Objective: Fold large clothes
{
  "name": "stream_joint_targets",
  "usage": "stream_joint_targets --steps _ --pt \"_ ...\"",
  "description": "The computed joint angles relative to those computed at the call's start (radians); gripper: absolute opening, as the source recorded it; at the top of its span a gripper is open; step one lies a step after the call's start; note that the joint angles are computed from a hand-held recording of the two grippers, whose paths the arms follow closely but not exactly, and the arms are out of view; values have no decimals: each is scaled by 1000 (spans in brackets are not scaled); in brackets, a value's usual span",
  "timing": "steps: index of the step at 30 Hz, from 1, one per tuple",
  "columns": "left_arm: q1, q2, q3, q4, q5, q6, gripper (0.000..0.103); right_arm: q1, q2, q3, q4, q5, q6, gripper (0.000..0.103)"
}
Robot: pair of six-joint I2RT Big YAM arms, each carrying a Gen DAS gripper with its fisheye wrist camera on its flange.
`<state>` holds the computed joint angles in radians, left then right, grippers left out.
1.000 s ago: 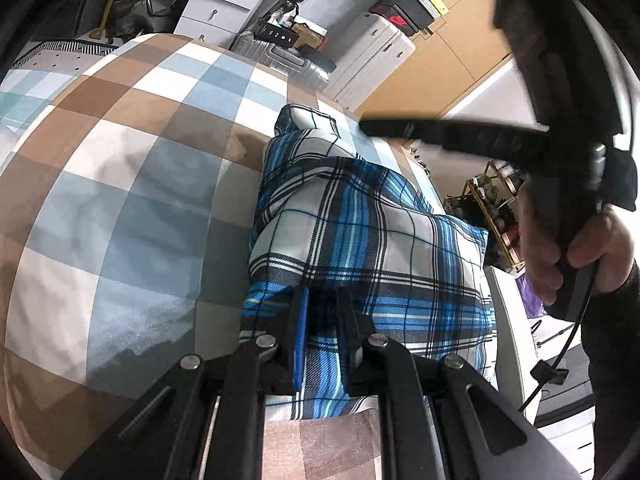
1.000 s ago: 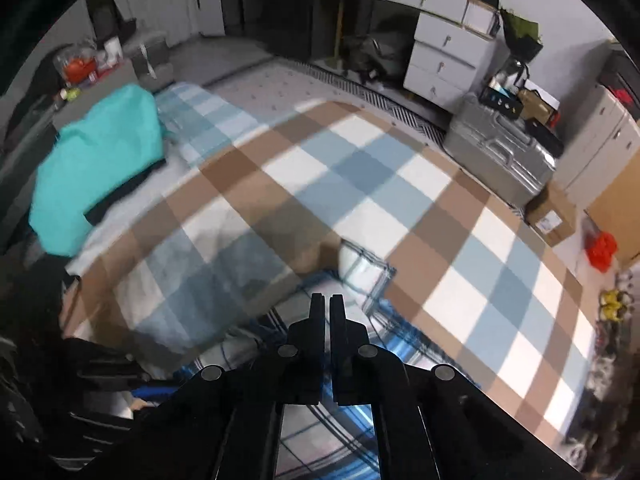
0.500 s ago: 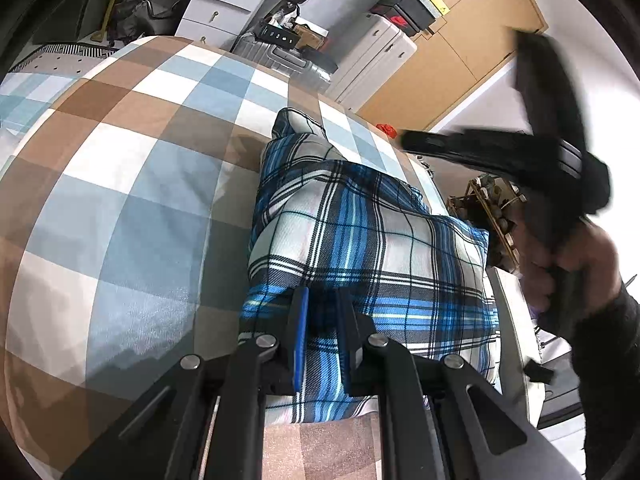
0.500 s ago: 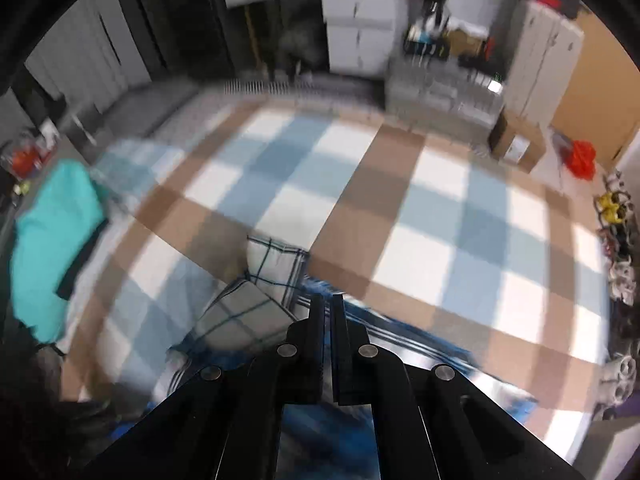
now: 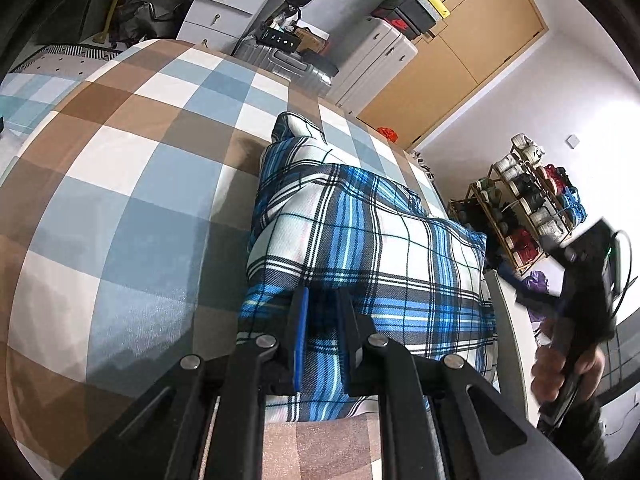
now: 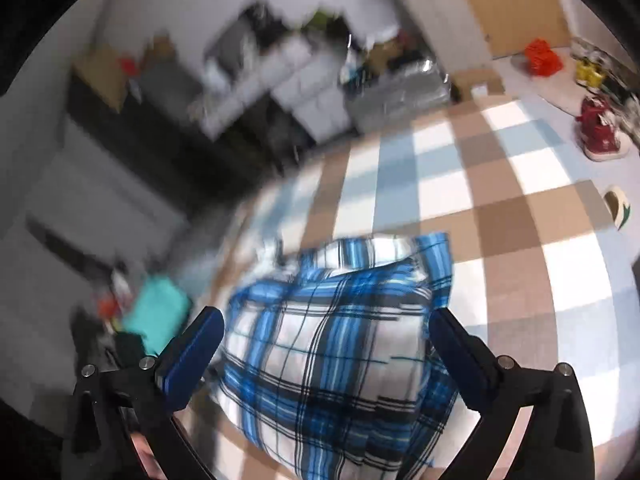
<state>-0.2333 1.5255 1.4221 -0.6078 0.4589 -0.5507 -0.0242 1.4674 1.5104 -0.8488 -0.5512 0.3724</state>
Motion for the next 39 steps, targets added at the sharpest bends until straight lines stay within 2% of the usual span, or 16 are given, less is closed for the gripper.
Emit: stream_joint_targets --steps 2,4,7,9,11,12,14,16,18,20,23,26,30,34,36,39 --pt "0 -1 0 -1 -2 -3 8 3 -19 -44 0 30 5 103" --pt "-4 -5 5 -9 -16 10 8 26 -30 -66 -57 116 4 103" --pt "-9 -11 21 -22 -28 35 8 56 -85 -155 -21 104 58 103" --pt "-5 -4 50 -42 -18 46 8 99 -96 -173 -41 166 30 94" --pt "6 25 117 -97 4 61 8 125 -83 -167 -74 223 -23 27" --pt "11 44 162 -128 -7 79 8 130 -75 -155 -85 246 -42 23" --pt "7 100 275 -225 -95 142 8 109 -81 -163 -57 211 -38 15" --pt "4 182 412 -326 -117 215 9 76 -76 -160 -59 168 -31 11" --pt "-5 289 585 -463 -164 278 9 71 -90 -175 -23 218 -63 11" --pt "-4 408 755 -603 -91 306 9 62 -95 -185 -11 234 -80 11" --pt "-9 555 942 -796 -10 301 9 27 -94 -214 25 157 -53 11" --pt "-17 565 946 -786 -19 314 9 41 -96 -219 26 183 -75 11" --pt "-5 576 972 -825 69 252 9 34 -102 -234 32 157 -69 11" --pt "-17 547 942 -825 54 293 11 33 -81 -220 35 157 -75 12" --pt "-16 577 994 -848 88 262 32 36 -76 -214 35 167 -83 12" --pt "-7 561 951 -777 183 158 59 36 -75 -216 42 167 -79 12"
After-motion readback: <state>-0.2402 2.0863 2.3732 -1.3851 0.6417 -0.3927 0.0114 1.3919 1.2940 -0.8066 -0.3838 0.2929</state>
